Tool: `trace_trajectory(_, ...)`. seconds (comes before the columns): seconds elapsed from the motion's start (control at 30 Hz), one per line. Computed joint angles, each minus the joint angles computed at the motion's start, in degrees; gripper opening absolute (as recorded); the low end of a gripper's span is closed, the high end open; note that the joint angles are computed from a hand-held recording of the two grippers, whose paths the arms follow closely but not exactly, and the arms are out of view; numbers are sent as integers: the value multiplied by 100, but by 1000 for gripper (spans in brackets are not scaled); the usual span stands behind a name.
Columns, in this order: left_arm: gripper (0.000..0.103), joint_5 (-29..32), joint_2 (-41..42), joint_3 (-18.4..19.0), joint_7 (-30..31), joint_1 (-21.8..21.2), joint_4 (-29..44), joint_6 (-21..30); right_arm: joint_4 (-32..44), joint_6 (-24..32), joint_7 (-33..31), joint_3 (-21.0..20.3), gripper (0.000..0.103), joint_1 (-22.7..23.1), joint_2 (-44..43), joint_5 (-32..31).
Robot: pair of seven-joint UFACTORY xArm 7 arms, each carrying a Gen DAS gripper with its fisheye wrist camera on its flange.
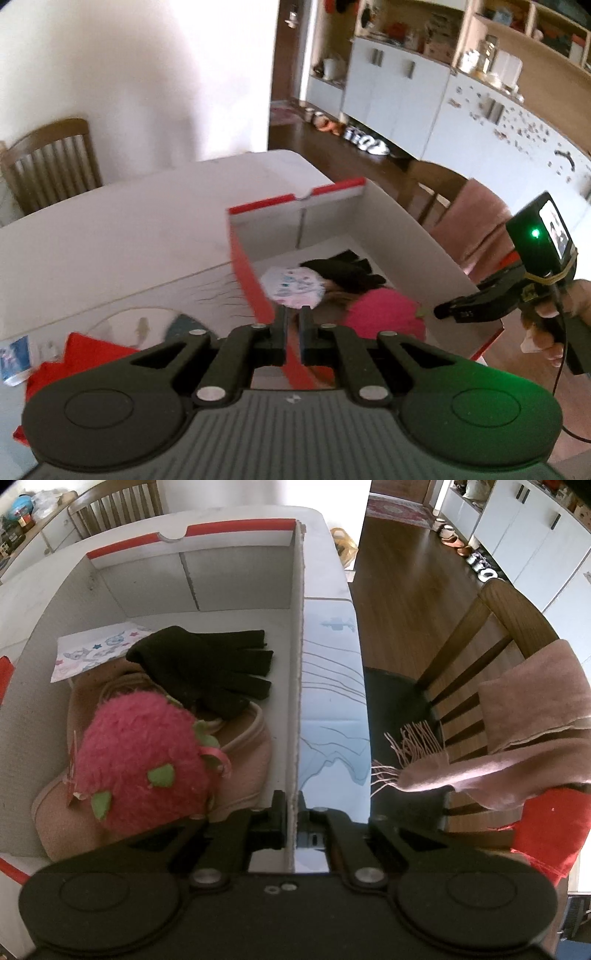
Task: Organize objects
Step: 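Move the left gripper back to the red cloth on the table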
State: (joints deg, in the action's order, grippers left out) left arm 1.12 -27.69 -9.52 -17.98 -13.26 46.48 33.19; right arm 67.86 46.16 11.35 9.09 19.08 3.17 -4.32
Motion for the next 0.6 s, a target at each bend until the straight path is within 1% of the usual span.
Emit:
trace_trajectory(0.03,14,21,-106,1,-50,39,-58,33,-3,2,8,0,2,3,-4,-12)
trace_trajectory(0.07,25,27,-190,20,-69,64,-120,43,1,7,19,0,2,5,-2,-17)
trace_trajectory(0.1,32,14,-320,53,-90,86,-208,57,10,16,30,0,2,6,4,-21)
trace_trajectory(0.17,65,4,-540,109,-87,132,-375,60,32,40,45,0,2,10,13,-32)
trace_trajectory(0.2,67,23,-674,117,-111,183,-483,52,39,45,52,1,2,13,20,-42)
trace_trajectory(0.3,68,-29,-966,239,-75,261,-703,192,46,54,72,1,2,17,25,-49)
trace_trajectory(0.4,73,-12,-1268,316,-185,504,-943,327,57,73,105,0,2,22,24,-69)
trace_trajectory(0.47,78,79,-1450,337,-260,722,-1083,410,62,83,121,0,2,25,25,-83)
trace_trajectory(0.6,84,264,-1667,439,-313,1114,-1260,576,98,118,145,3,2,33,47,-103)
